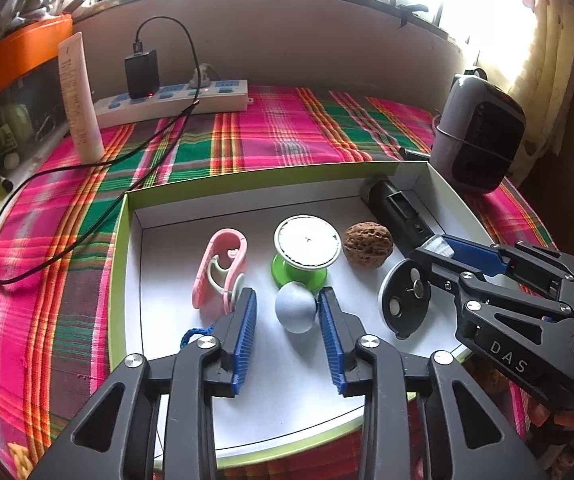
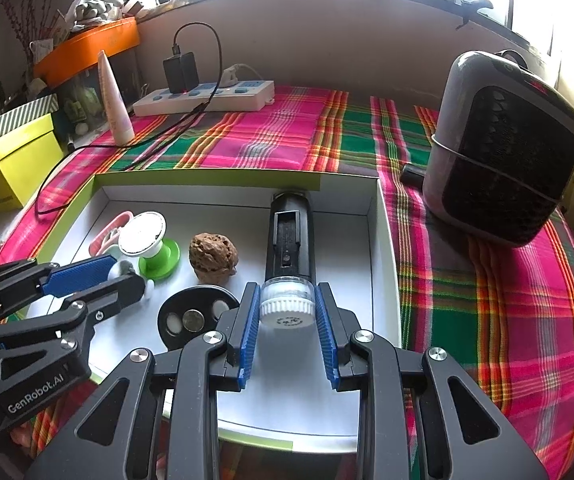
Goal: Organize objects
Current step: 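Open the left tool releasing the ball while the right tool releases the jar in the tray, then withdraw both tools from the tray toward the pink clip and walnut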
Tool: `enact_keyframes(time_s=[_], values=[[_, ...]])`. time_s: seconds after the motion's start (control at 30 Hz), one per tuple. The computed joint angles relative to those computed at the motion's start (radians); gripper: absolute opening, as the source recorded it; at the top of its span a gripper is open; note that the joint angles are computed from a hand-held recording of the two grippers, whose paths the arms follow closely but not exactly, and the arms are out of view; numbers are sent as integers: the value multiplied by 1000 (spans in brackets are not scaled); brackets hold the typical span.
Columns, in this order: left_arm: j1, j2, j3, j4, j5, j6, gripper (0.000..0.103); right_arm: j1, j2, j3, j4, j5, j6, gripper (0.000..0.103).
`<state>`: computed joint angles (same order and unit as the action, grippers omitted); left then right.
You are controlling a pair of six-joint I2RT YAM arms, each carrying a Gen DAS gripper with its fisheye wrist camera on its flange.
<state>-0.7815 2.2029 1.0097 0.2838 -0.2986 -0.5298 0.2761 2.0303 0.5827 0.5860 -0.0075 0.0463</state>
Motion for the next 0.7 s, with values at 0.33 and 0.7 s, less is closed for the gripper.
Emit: enact_keyframes(time_s=[0.33, 0.7], values=[[-11, -30, -31, 11, -11, -14, 37, -9, -38, -36, 18, -15, 21, 33], [-37, -85, -97, 43, -31, -40, 42, 0, -90, -97, 59, -18, 43, 40]])
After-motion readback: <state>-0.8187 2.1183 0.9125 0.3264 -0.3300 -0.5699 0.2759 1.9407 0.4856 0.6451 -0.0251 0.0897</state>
